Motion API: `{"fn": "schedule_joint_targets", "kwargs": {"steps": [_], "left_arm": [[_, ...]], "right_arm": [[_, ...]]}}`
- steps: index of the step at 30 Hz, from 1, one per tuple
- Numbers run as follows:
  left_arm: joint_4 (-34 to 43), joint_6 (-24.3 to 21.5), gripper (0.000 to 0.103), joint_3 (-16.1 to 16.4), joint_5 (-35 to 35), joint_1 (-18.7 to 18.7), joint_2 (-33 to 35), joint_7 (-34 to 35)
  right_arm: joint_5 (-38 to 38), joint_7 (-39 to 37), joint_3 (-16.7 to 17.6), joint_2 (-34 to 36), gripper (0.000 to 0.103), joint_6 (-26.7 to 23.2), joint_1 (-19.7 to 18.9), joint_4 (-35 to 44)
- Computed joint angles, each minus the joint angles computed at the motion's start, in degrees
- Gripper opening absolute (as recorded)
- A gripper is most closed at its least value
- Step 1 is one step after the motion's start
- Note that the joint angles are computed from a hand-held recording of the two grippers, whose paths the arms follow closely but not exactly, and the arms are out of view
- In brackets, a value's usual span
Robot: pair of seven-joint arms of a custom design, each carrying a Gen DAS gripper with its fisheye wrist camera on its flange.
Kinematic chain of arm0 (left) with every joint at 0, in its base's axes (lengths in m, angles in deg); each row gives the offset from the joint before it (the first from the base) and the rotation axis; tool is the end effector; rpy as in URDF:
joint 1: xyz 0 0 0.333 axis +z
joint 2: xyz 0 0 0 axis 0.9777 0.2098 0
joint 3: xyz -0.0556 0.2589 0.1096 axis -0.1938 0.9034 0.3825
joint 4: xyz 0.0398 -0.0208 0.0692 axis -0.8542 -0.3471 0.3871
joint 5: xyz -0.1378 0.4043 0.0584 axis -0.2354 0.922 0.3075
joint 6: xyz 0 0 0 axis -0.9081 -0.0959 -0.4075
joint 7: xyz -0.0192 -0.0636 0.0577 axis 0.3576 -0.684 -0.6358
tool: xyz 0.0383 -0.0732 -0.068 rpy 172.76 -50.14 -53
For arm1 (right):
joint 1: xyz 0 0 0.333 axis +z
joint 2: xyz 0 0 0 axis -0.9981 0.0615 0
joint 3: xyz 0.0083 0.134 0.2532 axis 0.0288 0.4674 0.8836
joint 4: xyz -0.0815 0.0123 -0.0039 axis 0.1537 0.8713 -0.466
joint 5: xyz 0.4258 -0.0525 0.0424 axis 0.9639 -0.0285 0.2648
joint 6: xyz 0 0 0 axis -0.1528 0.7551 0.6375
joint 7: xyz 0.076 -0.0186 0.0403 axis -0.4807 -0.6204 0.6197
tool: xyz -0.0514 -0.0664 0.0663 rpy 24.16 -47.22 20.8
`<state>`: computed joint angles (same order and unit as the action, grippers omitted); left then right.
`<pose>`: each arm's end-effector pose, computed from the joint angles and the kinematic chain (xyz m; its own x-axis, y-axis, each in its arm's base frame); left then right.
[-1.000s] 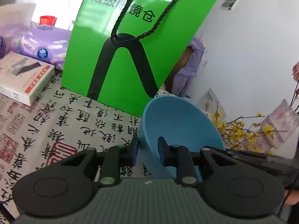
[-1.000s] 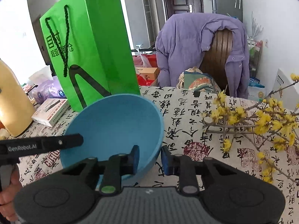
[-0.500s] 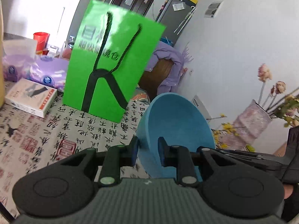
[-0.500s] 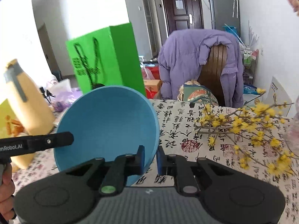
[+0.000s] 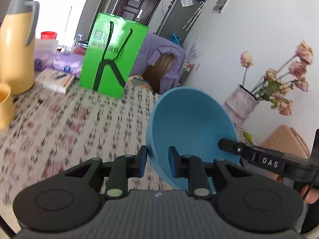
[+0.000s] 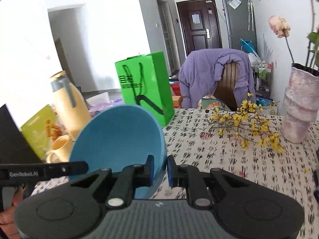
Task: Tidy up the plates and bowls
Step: 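Lift the last blue bowl and carry it over the bowl stack, then lower the last blue bowl into the bowl stack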
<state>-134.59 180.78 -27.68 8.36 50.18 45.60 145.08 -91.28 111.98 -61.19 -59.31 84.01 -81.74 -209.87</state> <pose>0.4704 -0.2527 0.5668 -0.4460 -0.7896 0.4214 -0.7097 0.0252 -0.7040 0.4253 0.2708 0.5880 -0.0312 -0.9705 -0.2391 -0.5510 0.2163 -0.8060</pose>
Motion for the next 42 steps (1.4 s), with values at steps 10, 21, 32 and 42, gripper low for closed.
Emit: {"fn": "schedule_joint_targets", "kwargs": {"steps": [10, 21, 32, 42], "left_arm": [[-21.2, -0.8, 0.023, 2.9, 4.2, -4.6, -22.5, -9.0], [-34.0, -3.5, 0.023, 6.4, 10.3, -7.6, -37.6, -17.5], [-36.3, -3.8, 0.024, 9.6, 12.7, -9.7, -38.8, -19.1], [-36.0, -2.1, 0.026, 10.0, 14.6, -10.6, -37.4, -18.5]], "right_arm": [[7.6, 0.9, 1.7, -14.8, 0.015, -3.0, 8.4, -11.7], [15.4, 5.4, 4.2, -22.3, 0.018, -4.6, 15.7, -20.4], [15.5, 9.0, 6.5, -22.9, 0.024, -6.0, 17.0, -21.7], [10.0, 9.3, 8.3, -21.2, 0.024, -9.3, 16.2, -19.3]]}}
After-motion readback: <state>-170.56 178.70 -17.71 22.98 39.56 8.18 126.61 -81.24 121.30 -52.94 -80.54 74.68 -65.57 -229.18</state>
